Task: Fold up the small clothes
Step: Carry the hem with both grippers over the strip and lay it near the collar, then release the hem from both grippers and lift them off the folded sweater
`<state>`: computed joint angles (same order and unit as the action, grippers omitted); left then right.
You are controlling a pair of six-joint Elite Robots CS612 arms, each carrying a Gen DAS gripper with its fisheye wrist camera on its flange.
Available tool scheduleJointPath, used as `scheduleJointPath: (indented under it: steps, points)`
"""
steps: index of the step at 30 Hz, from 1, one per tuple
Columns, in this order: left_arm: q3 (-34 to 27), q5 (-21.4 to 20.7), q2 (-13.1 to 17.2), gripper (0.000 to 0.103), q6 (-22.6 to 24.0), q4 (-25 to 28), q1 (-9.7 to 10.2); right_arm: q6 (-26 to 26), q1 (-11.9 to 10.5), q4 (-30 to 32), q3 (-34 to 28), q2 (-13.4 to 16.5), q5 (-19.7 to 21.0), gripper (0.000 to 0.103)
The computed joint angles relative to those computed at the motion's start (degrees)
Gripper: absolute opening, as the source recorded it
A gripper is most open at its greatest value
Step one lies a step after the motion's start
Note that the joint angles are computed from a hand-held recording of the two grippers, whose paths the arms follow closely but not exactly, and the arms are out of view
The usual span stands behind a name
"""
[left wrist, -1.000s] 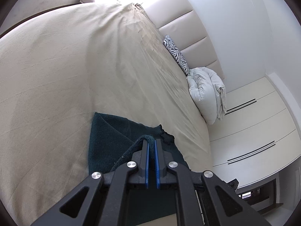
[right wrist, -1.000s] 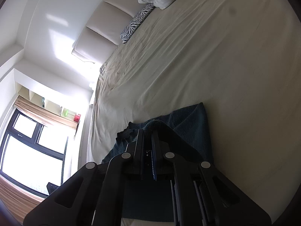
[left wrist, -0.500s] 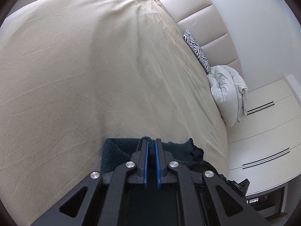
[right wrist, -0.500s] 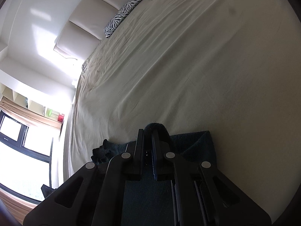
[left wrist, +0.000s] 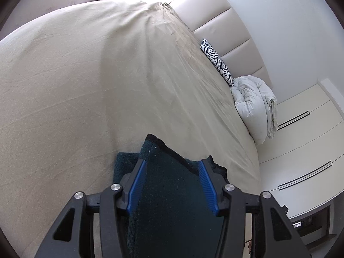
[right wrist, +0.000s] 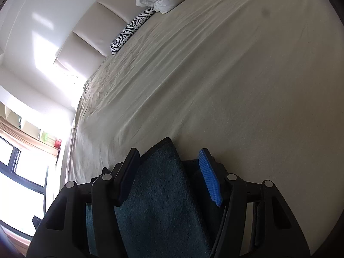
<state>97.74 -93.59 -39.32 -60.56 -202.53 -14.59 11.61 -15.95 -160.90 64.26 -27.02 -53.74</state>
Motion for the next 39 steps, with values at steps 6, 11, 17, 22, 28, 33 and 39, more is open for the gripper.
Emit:
scheduleJointPath:
  steps: [6, 11, 17, 22, 28, 33, 39]
  points:
    - [5.10, 3.13, -2.54, 0.053, 3.44, -0.14, -2.55, -11.52, 0.58, -1.22, 8.04, -5.12, -4.14, 0.057]
    - [8.58, 6.52, -3.70, 0.053, 3.79, -0.67, -4.93, -18.73, -0.11, -2.69, 15.20, -8.59, -6.97, 0.057]
    - [10.85, 10.78, -4.77, 0.053, 7.24, 1.48, -7.30, -24.35, -0.34, -2.80, 19.13, -9.95, -10.98, 0.054]
    - [12.00, 11.79, -4.39, 0.053, 6.14, 1.48, -8.02, -26.18, -0.26, -1.00, 20.23, -10.14, -12.76, 0.034]
    - [12.62, 14.60, -4.70, 0.045, 7.13, 2.19, -8.87, -26.39, -0.79, -2.96, 21.76, -10.77, -12.77, 0.017]
    - [12.30, 14.99, -4.58, 0.036, 7.61, 4.13, -9.00, -24.53, -1.32, -5.62, 23.41, -11.55, -12.39, 0.013]
    - [12.42, 14.74, -4.40, 0.028, 7.30, 5.05, -8.59, -24.32, -1.59, -7.55, 24.82, -12.20, -12.64, 0.007]
